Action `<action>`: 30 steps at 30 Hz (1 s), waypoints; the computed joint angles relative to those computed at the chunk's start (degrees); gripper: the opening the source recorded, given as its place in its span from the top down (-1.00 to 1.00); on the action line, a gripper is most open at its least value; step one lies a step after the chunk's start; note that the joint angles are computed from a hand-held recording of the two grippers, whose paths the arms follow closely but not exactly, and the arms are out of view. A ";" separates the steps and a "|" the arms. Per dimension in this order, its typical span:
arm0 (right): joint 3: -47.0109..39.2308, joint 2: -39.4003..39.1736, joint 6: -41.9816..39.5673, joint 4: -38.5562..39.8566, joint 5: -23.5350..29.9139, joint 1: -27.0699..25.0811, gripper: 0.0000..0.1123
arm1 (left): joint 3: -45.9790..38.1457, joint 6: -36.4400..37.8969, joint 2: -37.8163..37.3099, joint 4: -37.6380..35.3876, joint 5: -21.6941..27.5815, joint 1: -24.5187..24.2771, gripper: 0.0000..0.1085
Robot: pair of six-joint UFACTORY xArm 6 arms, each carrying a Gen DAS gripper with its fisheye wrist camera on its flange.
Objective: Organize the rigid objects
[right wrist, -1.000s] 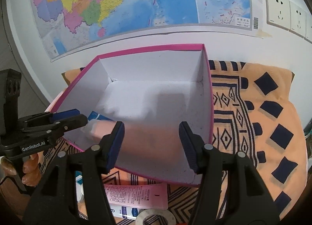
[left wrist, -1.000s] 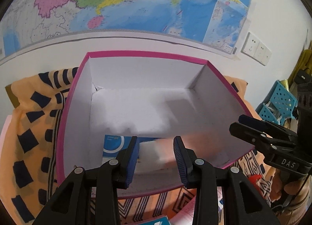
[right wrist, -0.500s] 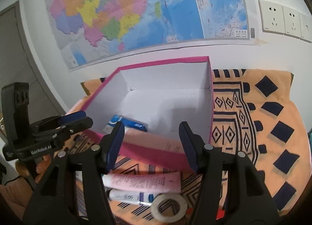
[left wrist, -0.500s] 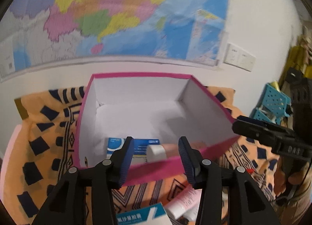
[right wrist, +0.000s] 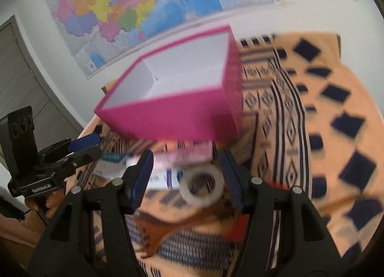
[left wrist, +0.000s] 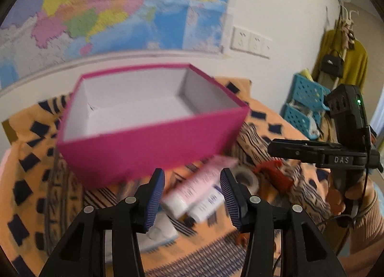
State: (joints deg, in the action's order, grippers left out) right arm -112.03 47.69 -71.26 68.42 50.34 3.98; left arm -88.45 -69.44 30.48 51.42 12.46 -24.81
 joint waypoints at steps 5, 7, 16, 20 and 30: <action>5.40 -2.30 -0.92 -1.07 -0.28 0.09 -0.06 | 0.42 8.49 1.50 -8.77 -2.17 -1.37 0.10; 6.75 -2.78 -1.19 -1.66 -0.61 0.33 -0.06 | -0.11 12.31 2.32 -12.60 -2.63 -1.98 0.10; 9.45 -2.93 1.22 -5.08 -0.08 0.64 -0.06 | -1.37 26.99 4.76 -27.27 -2.44 -4.55 0.10; 10.69 -3.33 1.92 -6.55 -2.34 1.43 -0.06 | -1.37 30.35 5.43 -31.20 -2.42 -5.00 0.10; 11.32 -2.93 3.01 -5.65 -8.66 3.71 -0.06 | -0.84 42.92 6.49 -45.63 -2.74 -6.34 0.10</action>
